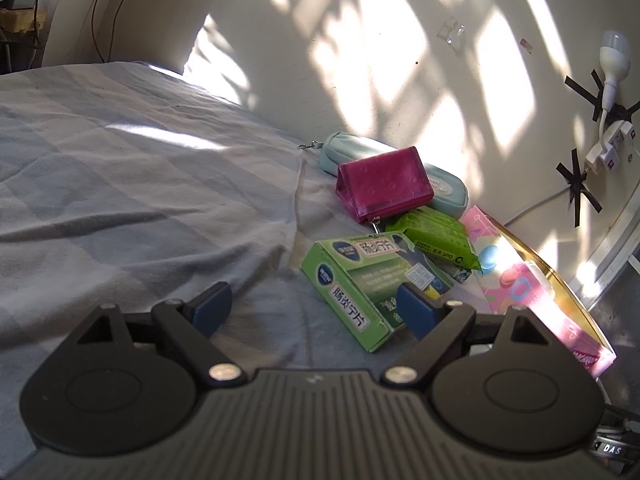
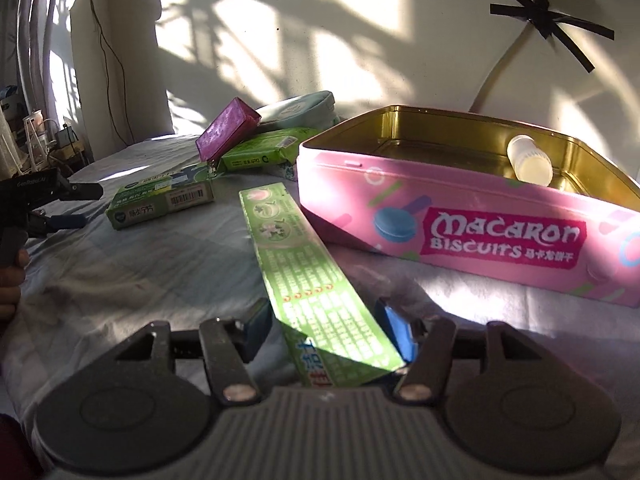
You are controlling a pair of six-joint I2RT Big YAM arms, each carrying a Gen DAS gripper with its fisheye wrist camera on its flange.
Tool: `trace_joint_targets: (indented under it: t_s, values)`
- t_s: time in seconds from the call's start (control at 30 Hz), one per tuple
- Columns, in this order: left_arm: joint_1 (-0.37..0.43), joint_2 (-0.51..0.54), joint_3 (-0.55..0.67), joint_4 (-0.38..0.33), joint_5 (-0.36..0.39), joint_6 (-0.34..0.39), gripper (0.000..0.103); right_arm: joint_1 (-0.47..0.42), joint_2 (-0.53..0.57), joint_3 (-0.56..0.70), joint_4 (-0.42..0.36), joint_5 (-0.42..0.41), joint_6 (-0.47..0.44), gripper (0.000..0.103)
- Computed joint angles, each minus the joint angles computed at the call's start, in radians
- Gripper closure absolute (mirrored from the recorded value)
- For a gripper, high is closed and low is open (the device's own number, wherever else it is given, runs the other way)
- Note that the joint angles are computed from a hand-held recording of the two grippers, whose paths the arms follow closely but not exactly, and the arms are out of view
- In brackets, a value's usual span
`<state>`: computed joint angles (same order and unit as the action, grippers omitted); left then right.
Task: Organize objects
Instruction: 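Carry the long toothpaste box toward the pink tin with the right gripper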
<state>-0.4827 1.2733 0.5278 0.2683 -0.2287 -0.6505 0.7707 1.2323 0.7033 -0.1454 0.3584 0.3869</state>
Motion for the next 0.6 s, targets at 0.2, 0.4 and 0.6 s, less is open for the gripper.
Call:
trace_joint_targets:
  t_s: [0.2, 0.4, 0.6]
  values:
    - [-0.002, 0.0, 0.0, -0.002, -0.003, 0.001, 0.012, -0.002, 0.018, 0.001, 0.027, -0.001, -0.002, 0.037]
    - [-0.003, 0.0, 0.001, -0.004, -0.005, 0.001, 0.011, 0.008, 0.031, 0.011, 0.021, 0.007, -0.021, 0.03]
    - [-0.004, 0.0, 0.002, -0.004, -0.007, 0.0, 0.011, 0.012, 0.033, 0.012, 0.018, 0.011, -0.026, 0.028]
